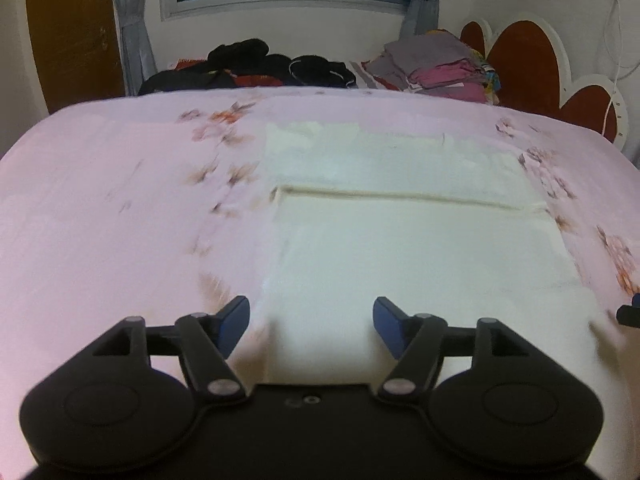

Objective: Fold small clothes
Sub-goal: 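Lower both grippers to the sweater hem and grasp it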

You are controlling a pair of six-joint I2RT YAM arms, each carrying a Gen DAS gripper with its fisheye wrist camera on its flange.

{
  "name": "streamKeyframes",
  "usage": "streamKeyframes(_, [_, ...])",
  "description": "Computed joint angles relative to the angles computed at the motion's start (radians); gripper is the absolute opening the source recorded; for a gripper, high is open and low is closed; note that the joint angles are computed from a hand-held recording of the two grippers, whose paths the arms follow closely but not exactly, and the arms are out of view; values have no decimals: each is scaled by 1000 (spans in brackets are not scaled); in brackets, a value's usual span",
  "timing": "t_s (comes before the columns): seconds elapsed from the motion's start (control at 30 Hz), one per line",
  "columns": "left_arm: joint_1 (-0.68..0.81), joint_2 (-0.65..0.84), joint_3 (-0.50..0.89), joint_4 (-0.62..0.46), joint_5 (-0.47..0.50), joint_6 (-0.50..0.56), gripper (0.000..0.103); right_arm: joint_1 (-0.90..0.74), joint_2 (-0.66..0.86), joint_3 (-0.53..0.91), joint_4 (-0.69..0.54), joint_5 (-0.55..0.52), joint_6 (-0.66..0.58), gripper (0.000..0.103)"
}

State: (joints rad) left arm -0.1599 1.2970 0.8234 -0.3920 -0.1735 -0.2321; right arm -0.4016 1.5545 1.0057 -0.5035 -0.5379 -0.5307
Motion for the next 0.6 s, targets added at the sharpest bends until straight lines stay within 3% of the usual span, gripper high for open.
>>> streamKeyframes(0.3, [116, -399, -249, -175, 116, 25, 66, -110, -237, -205, -136, 21, -96, 54])
streamKeyframes(0.6, [193, -668, -355, -411, 258, 16, 59, -272, -351, -301, -268, 18, -200, 54])
